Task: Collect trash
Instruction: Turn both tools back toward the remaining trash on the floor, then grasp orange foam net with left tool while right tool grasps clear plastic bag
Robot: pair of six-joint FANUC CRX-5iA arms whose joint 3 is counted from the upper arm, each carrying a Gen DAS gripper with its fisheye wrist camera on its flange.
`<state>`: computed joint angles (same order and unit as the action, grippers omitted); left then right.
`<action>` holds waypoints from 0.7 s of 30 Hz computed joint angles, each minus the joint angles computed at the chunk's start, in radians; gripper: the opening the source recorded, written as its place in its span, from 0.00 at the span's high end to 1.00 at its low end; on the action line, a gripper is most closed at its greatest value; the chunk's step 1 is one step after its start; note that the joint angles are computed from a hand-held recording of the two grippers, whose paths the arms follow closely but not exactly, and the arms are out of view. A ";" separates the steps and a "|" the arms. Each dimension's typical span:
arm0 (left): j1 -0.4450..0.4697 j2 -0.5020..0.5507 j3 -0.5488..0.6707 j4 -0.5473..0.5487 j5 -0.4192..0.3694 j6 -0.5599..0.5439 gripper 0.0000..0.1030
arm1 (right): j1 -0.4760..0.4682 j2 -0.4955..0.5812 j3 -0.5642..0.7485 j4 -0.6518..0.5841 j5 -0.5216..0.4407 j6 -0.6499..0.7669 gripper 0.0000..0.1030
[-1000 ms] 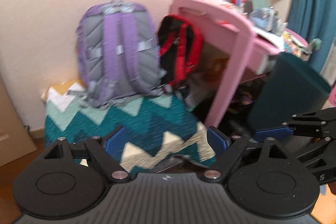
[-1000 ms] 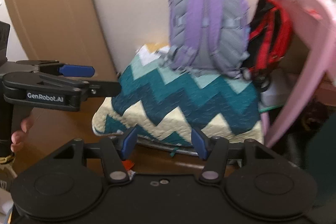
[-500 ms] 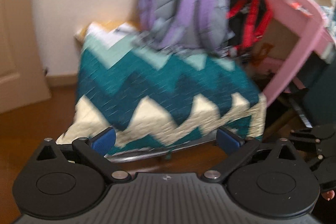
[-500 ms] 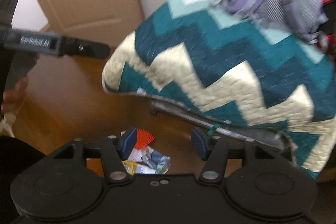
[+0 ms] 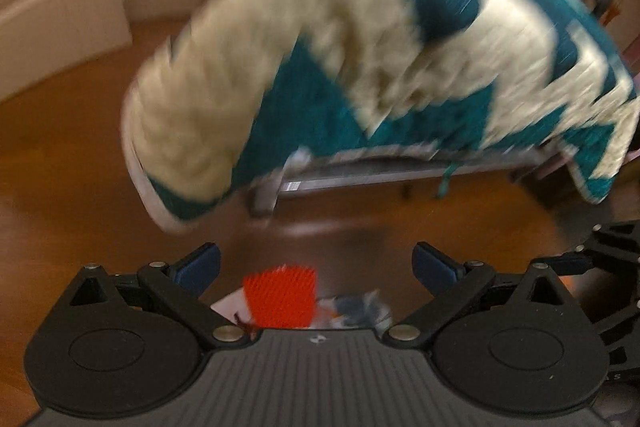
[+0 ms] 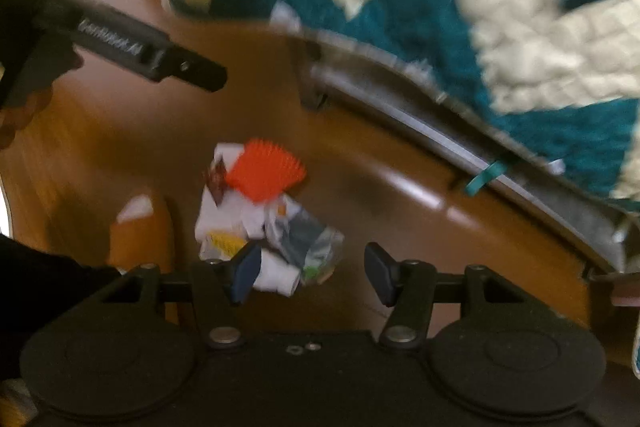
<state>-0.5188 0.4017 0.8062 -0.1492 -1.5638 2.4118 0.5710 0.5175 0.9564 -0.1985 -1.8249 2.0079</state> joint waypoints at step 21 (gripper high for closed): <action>0.085 0.055 -0.452 0.244 0.280 0.023 0.01 | 0.118 0.036 -0.371 0.141 0.239 0.126 0.45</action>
